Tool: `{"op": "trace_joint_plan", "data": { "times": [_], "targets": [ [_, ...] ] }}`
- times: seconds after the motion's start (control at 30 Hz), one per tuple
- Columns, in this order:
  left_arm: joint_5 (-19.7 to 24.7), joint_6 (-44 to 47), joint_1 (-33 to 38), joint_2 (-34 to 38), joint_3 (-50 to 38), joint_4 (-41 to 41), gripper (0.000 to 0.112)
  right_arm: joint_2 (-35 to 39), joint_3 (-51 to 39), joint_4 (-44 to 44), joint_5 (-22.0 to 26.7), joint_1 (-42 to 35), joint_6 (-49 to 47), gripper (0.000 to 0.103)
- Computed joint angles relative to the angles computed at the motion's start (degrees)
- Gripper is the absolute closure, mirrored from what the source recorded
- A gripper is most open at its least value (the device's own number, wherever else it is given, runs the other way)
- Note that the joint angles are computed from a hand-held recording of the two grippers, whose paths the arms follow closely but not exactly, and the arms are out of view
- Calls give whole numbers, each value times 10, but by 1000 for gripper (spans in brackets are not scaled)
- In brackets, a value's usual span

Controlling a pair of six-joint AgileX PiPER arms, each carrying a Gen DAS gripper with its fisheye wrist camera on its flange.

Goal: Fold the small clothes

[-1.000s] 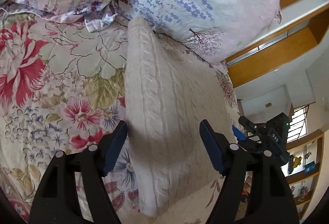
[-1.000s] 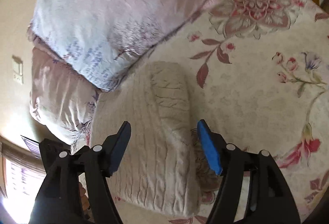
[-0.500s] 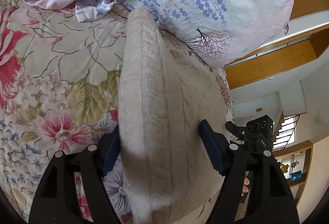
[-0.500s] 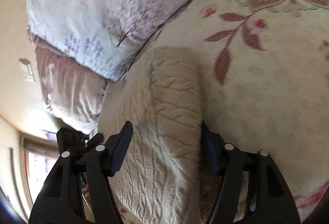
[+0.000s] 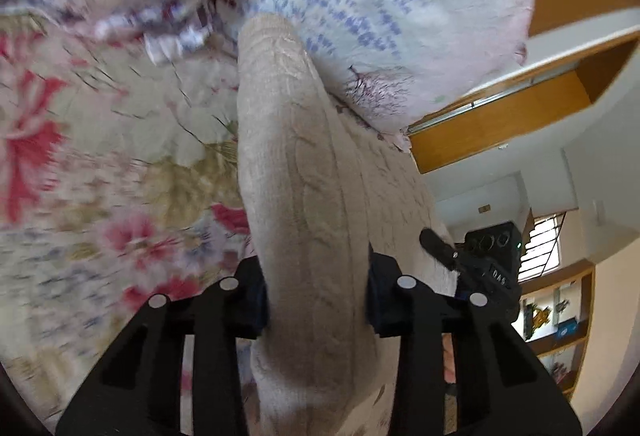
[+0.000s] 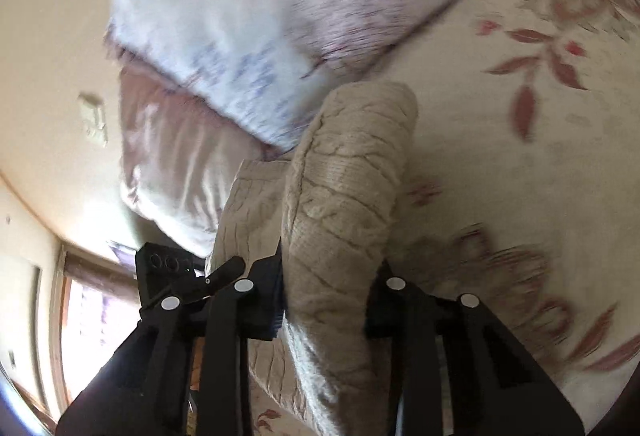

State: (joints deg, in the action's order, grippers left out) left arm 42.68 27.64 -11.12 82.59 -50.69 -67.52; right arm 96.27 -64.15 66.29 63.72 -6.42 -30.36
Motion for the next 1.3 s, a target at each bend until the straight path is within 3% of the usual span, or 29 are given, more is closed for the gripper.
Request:
{"op": "trace_joint_plan", "data": {
  "times": [0.1, 0.27, 0.37, 0.4, 0.47, 0.53, 0.7, 0.73, 0.8, 0.87, 0.97, 1.03, 1.1, 1.17, 1.2, 1.3],
  "targets": [
    [58, 7, 76, -60, 20, 36, 76, -19, -1, 3, -33, 65, 5, 75],
    [154, 42, 225, -89, 26, 81, 73, -14, -9, -8, -146, 205, 13, 75],
    [146, 43, 278, -56, 38, 122, 68, 39, -54, -102, -173, 270, 104, 73],
    [141, 49, 290, -41, 48, 120, 66, 50, -54, -127, -197, 286, 125, 66],
    [167, 109, 333, -24, 74, 67, 64, 45, -54, -117, -185, 275, 128, 65],
    [159, 123, 339, -39, 81, 68, 62, 31, -46, -104, -175, 255, 123, 64],
    [117, 108, 311, -53, 75, 92, 57, 4, -20, -68, -211, 228, 119, 64],
    [106, 99, 302, -54, 74, 100, 53, 7, -24, -73, -217, 232, 121, 70],
    [70, 66, 266, -63, 76, 113, 50, 11, -35, -137, -247, 257, 163, 93],
    [51, 57, 253, -73, 80, 125, 49, 21, -50, -210, -272, 274, 230, 93],
    [-15, -30, 187, -85, 68, 203, 43, 53, -93, -308, -273, 289, 344, 94],
    [-41, -83, 158, -104, 69, 262, 43, 55, -102, -335, -258, 289, 365, 93],
    [-29, -87, 164, -135, 81, 276, 44, 29, -97, -366, -247, 294, 379, 90],
    [-1, -64, 190, -173, 100, 268, 44, -23, -64, -400, -262, 307, 391, 79],
    [11, -50, 206, -192, 111, 261, 44, -46, -47, -395, -272, 312, 380, 71],
    [53, 1, 254, -241, 144, 237, 44, -125, 16, -324, -281, 320, 289, 69]
  ]
}}
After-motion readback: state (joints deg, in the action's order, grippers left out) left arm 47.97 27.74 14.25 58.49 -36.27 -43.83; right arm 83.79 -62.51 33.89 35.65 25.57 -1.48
